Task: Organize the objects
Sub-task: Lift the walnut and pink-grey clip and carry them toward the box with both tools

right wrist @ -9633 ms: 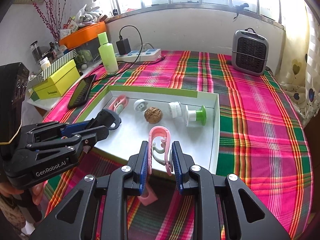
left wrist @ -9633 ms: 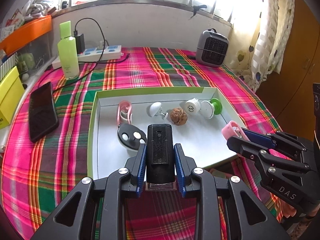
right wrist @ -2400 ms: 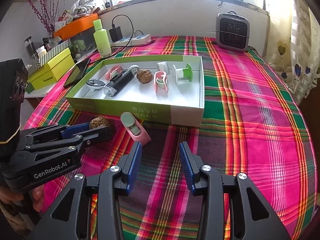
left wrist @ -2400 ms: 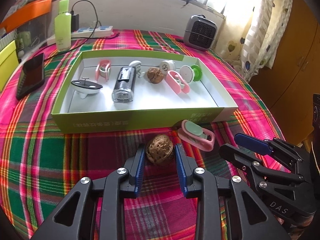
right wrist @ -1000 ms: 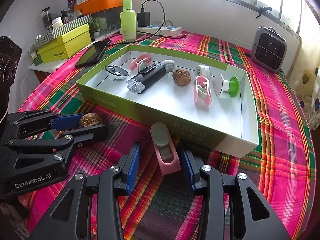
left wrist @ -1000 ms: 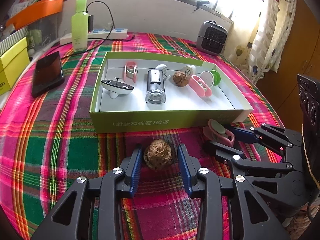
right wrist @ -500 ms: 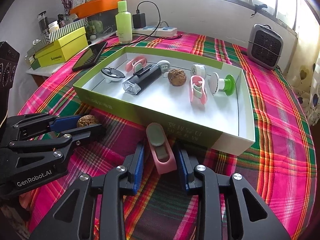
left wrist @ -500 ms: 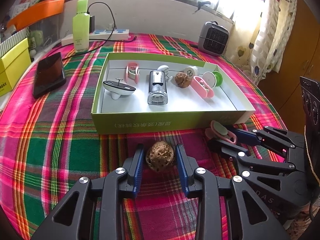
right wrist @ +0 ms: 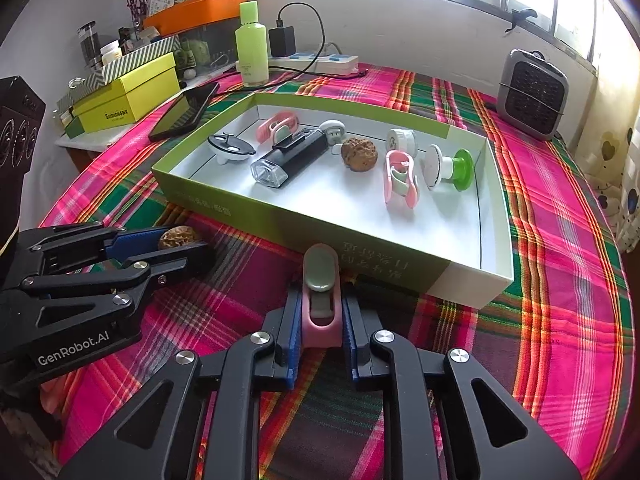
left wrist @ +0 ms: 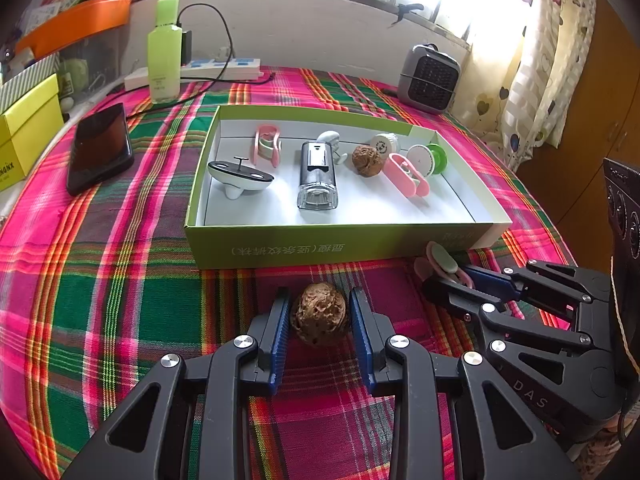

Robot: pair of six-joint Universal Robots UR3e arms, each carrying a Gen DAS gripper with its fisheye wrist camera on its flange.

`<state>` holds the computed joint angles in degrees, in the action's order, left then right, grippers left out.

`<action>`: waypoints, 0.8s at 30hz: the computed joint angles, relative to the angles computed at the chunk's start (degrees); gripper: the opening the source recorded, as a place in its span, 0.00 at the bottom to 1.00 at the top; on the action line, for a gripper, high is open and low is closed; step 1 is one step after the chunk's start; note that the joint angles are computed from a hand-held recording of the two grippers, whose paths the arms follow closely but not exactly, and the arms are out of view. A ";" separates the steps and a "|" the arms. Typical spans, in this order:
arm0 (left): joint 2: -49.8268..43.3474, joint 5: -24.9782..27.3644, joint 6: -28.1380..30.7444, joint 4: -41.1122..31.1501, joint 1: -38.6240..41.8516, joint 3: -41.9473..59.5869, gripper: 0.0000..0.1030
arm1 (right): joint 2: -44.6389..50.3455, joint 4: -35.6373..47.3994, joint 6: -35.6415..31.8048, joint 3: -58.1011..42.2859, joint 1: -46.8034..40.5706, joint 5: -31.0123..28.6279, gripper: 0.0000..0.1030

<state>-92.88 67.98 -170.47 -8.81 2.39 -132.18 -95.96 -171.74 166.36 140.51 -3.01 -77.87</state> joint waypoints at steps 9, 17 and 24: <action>0.12 0.09 0.01 -0.01 -0.05 -0.10 0.26 | -1.04 0.45 0.46 0.76 -0.71 1.23 0.18; 0.27 0.23 -0.04 -0.10 -0.09 -0.18 0.26 | -2.34 0.76 0.49 1.75 -1.35 2.22 0.18; 0.50 0.48 0.22 -0.17 0.02 -0.32 0.26 | -4.04 0.70 0.43 3.01 -1.98 3.26 0.18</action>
